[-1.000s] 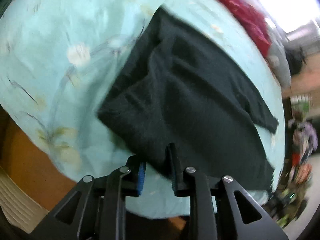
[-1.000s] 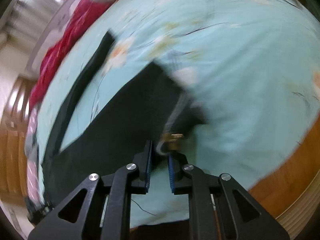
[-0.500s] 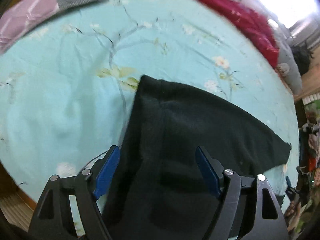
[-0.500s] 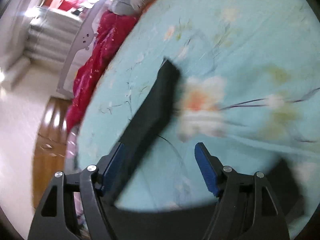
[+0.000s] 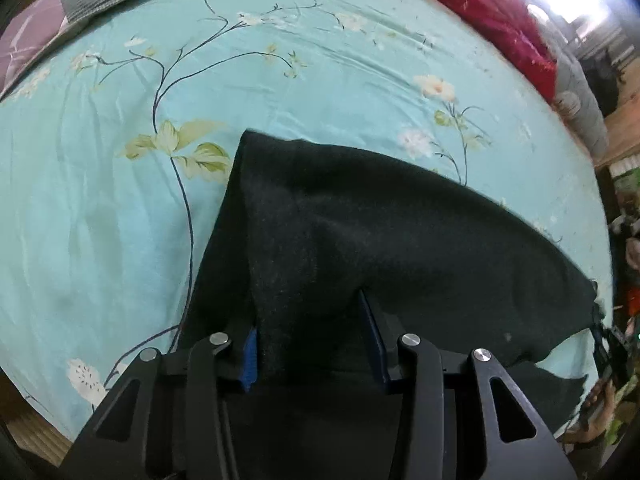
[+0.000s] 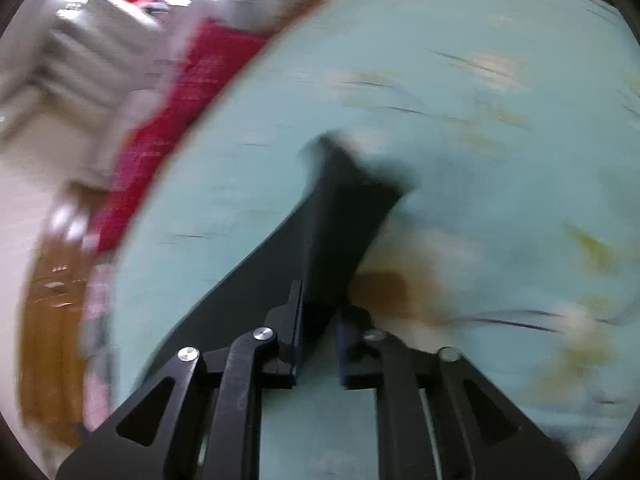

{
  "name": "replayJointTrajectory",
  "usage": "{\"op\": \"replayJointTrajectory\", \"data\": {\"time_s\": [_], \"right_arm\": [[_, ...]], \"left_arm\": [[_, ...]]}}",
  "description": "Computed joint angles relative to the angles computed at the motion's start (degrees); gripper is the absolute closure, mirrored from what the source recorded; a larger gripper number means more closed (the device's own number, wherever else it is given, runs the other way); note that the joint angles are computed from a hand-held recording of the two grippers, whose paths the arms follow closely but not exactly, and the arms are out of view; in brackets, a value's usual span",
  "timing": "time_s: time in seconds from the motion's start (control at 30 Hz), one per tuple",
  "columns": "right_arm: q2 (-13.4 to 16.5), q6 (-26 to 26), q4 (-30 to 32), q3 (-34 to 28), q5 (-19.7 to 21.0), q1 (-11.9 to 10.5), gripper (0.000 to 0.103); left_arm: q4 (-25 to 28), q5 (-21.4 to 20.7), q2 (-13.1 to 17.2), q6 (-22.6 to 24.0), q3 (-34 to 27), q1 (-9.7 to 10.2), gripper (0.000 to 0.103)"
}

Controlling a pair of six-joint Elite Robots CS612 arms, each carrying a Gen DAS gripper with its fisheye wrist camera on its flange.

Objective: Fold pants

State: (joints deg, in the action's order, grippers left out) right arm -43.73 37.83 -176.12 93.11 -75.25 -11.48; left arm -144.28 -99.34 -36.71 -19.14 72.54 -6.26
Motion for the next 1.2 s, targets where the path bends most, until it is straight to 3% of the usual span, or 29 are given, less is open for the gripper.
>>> {"op": "replayJointTrajectory", "data": {"time_s": [0.13,0.23,0.27,0.3,0.37,0.53,0.63,0.77,0.87,0.9,0.93,0.97,1.0,1.07,1.2], "right_arm": [[-2.6,8.1,-7.6,7.0,-3.3,-2.7,0.085],[-4.0,7.5,-8.1,8.4,-2.9,-4.2,0.081],[-4.2,6.1,-6.7,8.0,-2.4,-4.4,0.072],[-4.3,4.1,-4.4,6.9,-2.0,-4.3,0.055],[-3.4,1.0,-0.4,3.5,-1.0,-3.8,0.034],[0.5,-7.1,7.9,-4.8,1.0,-2.7,0.033],[2.6,-9.6,13.6,-9.5,0.7,-2.2,0.033],[4.6,-12.0,16.5,-13.2,0.5,-1.9,0.033],[6.0,-16.4,20.9,-16.4,1.0,-1.3,0.032],[6.1,-20.4,22.8,-17.2,-0.3,-0.7,0.038],[5.8,-24.6,23.7,-17.3,-2.1,0.0,0.05],[5.4,-27.7,24.6,-17.1,-3.2,0.5,0.088],[5.1,-30.4,26.3,-17.2,-4.8,1.1,0.091],[4.4,-32.8,25.2,-16.4,-9.1,2.1,0.091],[1.5,-30.3,17.3,-11.7,-10.4,2.4,0.091]], "left_arm": [[0.0,-1.4,-1.0,0.8,0.6,0.48,0.06],[-2.2,0.8,-1.1,-0.7,-0.6,0.83,0.055],[-1.9,0.8,-0.8,-0.9,-1.5,0.93,0.045],[-0.9,0.2,-0.4,-1.3,-2.7,1.16,0.041],[1.8,-0.6,0.8,-2.4,-5.4,1.4,0.036],[9.2,-1.8,4.0,-3.7,-11.8,1.66,0.036],[12.1,-4.8,5.4,-2.9,-14.3,2.22,0.034],[14.3,-4.1,7.2,-2.2,-17.3,2.06,0.029],[16.5,-8.5,9.2,-2.8,-19.8,2.04,0.03],[14.4,-7.6,8.7,-0.9,-18.7,1.48,0.034],[13.1,-7.6,8.5,1.4,-18.2,1.16,0.066],[13.2,-7.1,8.2,3.7,-17.8,0.75,0.103],[13.3,-5.5,7.8,5.2,-17.4,0.21,0.098],[9.4,-1.2,6.2,7.1,-14.8,-0.88,0.099],[-1.2,5.2,1.7,8.8,-7.5,-2.06,0.1]]}}
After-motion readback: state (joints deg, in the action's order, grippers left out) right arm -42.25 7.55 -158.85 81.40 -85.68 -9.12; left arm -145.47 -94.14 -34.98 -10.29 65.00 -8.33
